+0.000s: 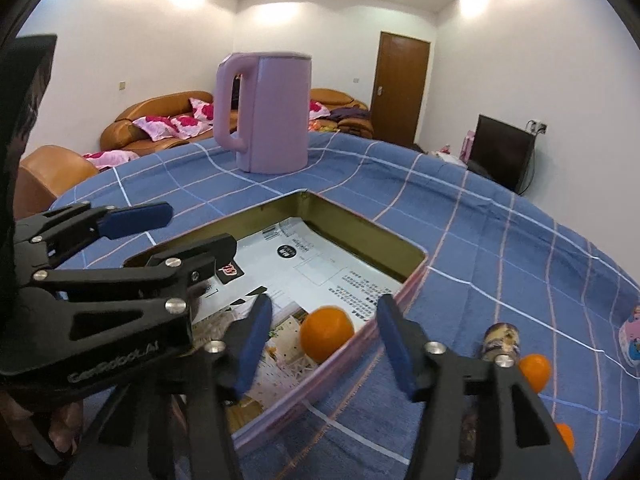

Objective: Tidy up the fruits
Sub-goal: 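Open the right gripper to drop the orange into the tin box, then grasp the brown round fruit with the left gripper while the right gripper grasps a green-yellow fruit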

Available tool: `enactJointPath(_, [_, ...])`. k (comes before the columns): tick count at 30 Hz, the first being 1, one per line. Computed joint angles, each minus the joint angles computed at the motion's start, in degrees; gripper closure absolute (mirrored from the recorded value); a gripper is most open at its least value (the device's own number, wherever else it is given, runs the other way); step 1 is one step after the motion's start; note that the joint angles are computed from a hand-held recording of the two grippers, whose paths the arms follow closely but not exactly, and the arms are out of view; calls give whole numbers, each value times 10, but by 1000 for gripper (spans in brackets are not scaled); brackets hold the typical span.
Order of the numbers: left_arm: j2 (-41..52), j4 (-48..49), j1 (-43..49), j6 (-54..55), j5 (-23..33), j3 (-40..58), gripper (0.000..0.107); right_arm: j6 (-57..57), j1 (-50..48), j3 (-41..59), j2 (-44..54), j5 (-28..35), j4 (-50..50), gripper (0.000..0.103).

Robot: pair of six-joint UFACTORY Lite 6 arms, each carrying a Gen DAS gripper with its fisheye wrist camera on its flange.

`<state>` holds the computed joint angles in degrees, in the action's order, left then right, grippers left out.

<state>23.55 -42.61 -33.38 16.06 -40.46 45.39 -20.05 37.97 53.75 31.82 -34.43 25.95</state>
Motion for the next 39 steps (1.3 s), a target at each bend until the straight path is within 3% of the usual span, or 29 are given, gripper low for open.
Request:
enactJointPath(9, [-20, -14, -70, 7, 11, 13, 32, 35, -57, -188, -151, -61, 9, 45])
enactJointPath(19, [76, -35, -159, 51, 75, 138, 32, 39, -206, -395, -317, -83, 14, 45])
enactJointPath(28, [153, -79, -208, 117, 128, 240, 32, 182, -387, -408, -280, -73, -221, 45])
enactJointPath(33, [194, -97, -213, 153, 165, 295, 36, 172, -383, -395, -252, -75, -219, 46])
enactJointPath(34, [203, -106, -214, 168, 175, 308, 42, 173, -382, -394, -249, -73, -221, 46])
enactJointPath(37, [225, -125, -215, 201, 202, 340, 47, 176, -387, -380, -237, -55, -236, 56])
enactJointPath(39, [229, -124, -216, 207, 209, 348, 48, 178, -388, -377, -233, -51, -241, 56])
